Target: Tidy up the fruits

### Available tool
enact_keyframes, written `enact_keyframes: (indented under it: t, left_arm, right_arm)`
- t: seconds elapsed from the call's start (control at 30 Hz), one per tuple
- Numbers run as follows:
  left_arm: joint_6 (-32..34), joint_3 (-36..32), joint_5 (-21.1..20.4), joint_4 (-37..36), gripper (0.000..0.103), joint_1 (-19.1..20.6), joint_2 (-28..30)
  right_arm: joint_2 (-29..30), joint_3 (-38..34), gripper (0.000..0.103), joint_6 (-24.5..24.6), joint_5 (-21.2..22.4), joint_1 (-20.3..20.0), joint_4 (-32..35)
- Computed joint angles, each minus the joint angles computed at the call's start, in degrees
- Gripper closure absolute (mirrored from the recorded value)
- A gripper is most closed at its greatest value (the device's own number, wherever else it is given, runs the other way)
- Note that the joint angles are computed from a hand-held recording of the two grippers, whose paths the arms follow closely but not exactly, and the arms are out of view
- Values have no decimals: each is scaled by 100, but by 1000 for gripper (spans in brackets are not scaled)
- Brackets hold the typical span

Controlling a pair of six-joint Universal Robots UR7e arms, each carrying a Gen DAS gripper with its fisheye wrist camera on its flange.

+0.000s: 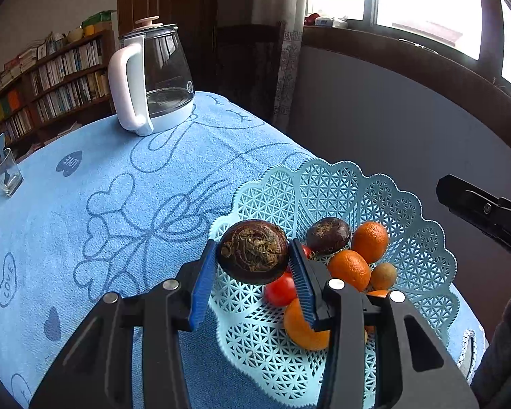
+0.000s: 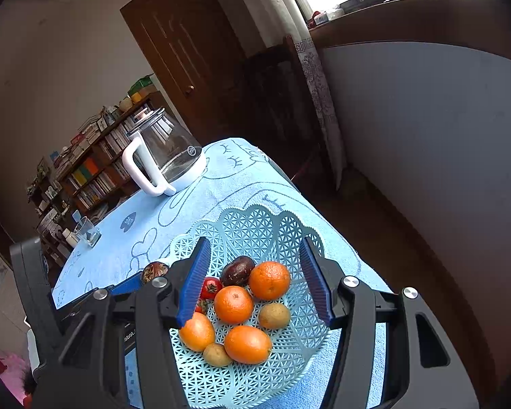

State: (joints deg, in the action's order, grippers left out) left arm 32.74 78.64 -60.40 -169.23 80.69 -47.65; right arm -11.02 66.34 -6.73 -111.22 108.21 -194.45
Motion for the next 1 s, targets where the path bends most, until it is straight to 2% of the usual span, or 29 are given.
enact_keyframes:
  t: [0.17, 0.2, 0.23, 0.27, 0.6, 0.7, 0.8, 1.0]
  left_arm:
    - [119, -53, 0, 13, 59, -6, 81]
    - [132, -35, -2, -9, 53, -12, 73]
    - [139, -27, -12, -39, 41, -12, 70]
    - [141, -7, -69, -50, 39, -7, 49]
    - [-41, 104, -56, -293, 39, 50, -139]
    - [249, 118, 310, -820, 39, 22, -66]
    - [478, 11, 633, -1023, 39, 33, 50]
    - [525, -18, 686, -888, 39, 75, 116]
  right_arm:
    - [13, -25, 47, 33, 8, -6, 73]
    - [22, -40, 47, 41, 1, -3, 92]
    - [27, -51, 47, 53, 2, -4, 116]
    - [30, -59, 47, 63, 3, -4, 136]
    - [36, -64, 47, 54, 11, 8, 98]
    - [29, -42, 47, 38, 37, 11, 89]
    - [20, -21, 47, 24, 58, 17, 62]
    - [-24, 44, 47, 32, 62, 10, -29]
